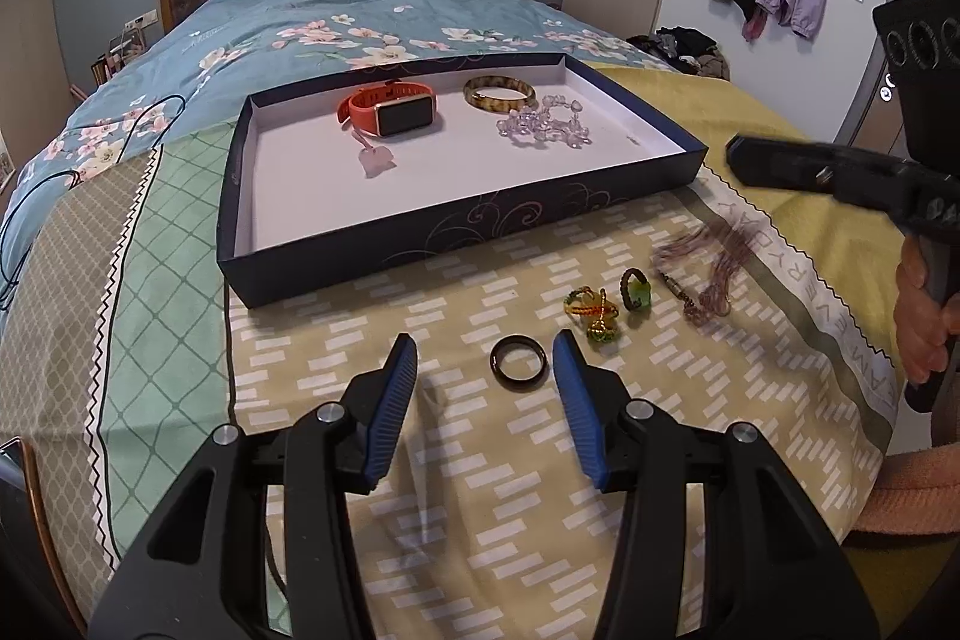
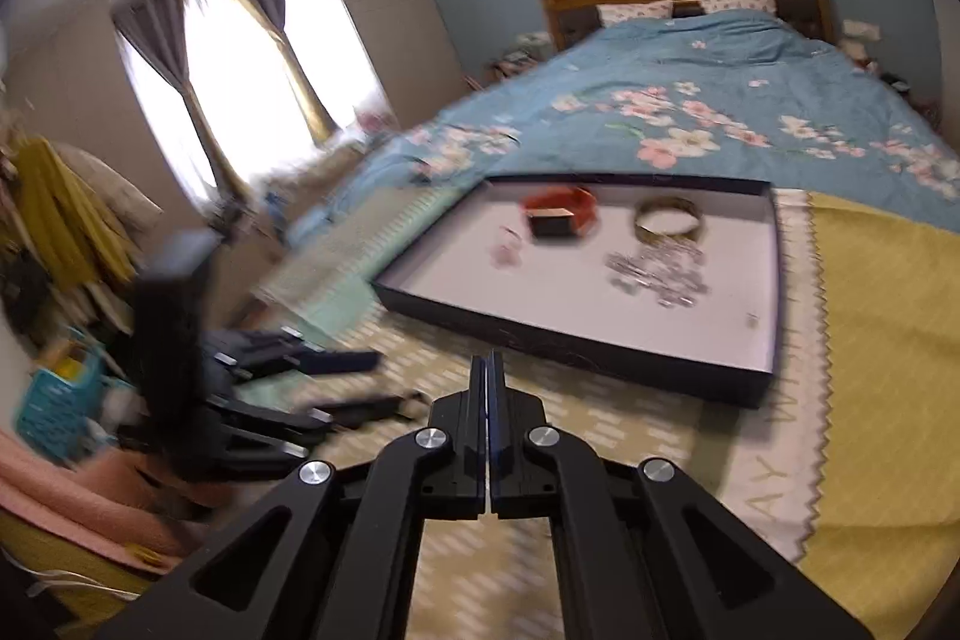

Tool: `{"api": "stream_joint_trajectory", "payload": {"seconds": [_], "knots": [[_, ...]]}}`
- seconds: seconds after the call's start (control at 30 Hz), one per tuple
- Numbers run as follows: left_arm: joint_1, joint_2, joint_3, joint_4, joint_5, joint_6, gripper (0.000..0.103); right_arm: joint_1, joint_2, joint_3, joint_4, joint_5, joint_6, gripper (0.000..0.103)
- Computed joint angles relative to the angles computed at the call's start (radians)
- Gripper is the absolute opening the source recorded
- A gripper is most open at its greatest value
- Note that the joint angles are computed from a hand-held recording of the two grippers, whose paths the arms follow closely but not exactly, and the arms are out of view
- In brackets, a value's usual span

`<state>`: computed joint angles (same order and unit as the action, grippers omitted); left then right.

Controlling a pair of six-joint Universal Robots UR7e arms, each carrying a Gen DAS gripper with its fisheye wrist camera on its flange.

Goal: Organize jewelry
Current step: 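Grasp the dark red beaded bracelet with the right tool and lift it, then grasp the black ring with the left tool while the right tool holds the red bracelet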

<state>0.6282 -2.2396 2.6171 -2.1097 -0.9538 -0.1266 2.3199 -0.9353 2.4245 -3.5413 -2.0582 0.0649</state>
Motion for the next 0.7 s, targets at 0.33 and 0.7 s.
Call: {"api": "stream_joint_trajectory", "payload": {"seconds": [0.33, 0.7], "knots": [[0.008, 0.029, -0.003, -0.004, -0.014, 0.016, 0.047, -0.041, -0.008, 0.023, 0.067, -0.041, 0.042, 0.012], [0.017, 0.074, -0.007, -0.006, -0.019, 0.023, 0.041, -0.059, 0.042, -0.027, 0.198, -0.099, 0.026, 0.019]]}}
